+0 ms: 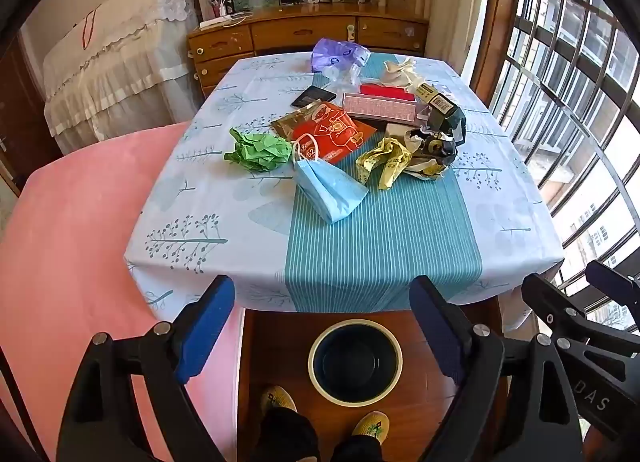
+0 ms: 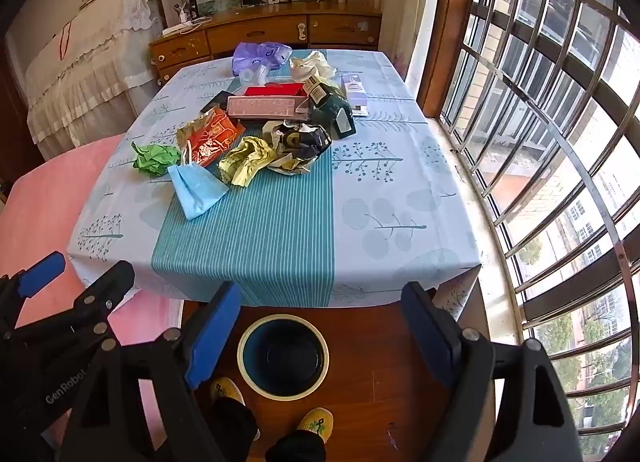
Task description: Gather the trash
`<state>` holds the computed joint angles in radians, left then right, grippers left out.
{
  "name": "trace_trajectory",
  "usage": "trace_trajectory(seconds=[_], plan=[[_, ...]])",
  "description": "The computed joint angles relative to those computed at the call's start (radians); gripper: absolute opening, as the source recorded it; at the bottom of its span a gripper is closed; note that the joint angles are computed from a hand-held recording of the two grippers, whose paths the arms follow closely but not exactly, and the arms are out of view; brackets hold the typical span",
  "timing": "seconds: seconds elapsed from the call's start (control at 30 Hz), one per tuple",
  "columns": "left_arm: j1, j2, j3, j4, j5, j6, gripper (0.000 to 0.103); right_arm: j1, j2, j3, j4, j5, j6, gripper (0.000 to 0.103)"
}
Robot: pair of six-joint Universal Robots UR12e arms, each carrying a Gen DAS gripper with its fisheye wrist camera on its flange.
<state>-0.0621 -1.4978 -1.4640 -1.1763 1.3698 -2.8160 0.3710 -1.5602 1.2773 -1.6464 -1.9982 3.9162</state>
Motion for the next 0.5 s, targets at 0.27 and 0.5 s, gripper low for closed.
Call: trace_trajectory(seconds=[0.27, 0.5], plan=[[-0.006, 0.007, -0.01, 0.036, 0.024, 0.012, 0.088, -0.002, -0.005, 0.008, -0.016, 0.012, 0.0, 0.083], [0.0, 0.005, -0.007, 0.022, 0.005, 0.004, 0.088, 0.0, -0.004, 0.01, -0.02, -0.001, -0.004, 0.083]])
